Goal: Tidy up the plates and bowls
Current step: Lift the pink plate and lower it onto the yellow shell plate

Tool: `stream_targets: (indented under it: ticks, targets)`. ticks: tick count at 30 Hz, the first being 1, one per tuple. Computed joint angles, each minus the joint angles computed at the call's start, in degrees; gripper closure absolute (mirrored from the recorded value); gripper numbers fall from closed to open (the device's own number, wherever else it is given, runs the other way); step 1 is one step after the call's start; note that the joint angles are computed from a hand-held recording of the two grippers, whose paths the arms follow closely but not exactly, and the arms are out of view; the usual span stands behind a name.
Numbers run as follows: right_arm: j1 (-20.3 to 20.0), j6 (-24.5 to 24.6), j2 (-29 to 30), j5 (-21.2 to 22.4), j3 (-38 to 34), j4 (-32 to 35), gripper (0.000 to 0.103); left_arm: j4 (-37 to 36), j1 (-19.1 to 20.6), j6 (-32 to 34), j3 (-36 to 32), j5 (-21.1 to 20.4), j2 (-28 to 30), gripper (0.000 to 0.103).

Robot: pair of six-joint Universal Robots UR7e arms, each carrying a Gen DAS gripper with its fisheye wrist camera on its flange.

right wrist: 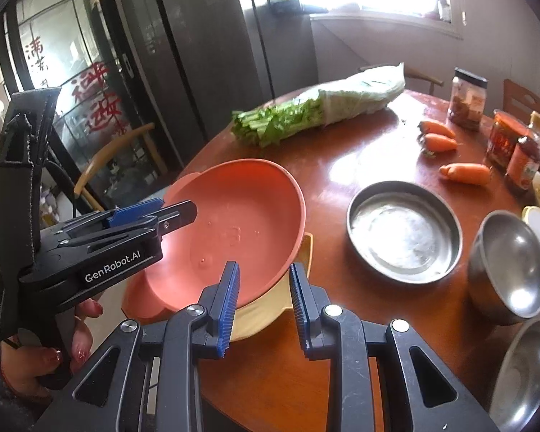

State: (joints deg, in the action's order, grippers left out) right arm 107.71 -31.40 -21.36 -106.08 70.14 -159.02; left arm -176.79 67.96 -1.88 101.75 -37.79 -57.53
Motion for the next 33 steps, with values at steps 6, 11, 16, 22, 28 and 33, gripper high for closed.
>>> stream_targets:
  ticks: [6,11,16,22,28,33]
  targets:
    - [-0.57,0.86,1.82,-1.31,-1.52,2.37,0.073,1.46,1.61,-1.27,-0.21,-1.22,0.31,0.061]
    - [-0.78,0.95,2.40,-2.02,-1.82,3.00,0.073,1.15,1.84,-0.71,-0.55,-1.13,0.74,0.061]
    - [-0.76,0.85,2.31,-2.62,-1.28,2.94,0.073,1.30,2.01,-0.79,-0.48,-1.21,0.89,0.061]
    - [-0.67,0.67,1.91,-2.68,-0.75,3.63,0.072,1.43,2.12,-1.14,0.13,-1.57,0.53,0.061]
    - [-0.66,0.55,2.09,-2.80,-1.00,3.67,0.072,1.49,2.38,-1.45,0.32,-1.89,0.51,0.061]
    - [-0.75,0.98,1.76,-2.15,-0.59,3.77,0.071,0.68,2.42,-1.16,0.46,-1.96,0.46,0.061]
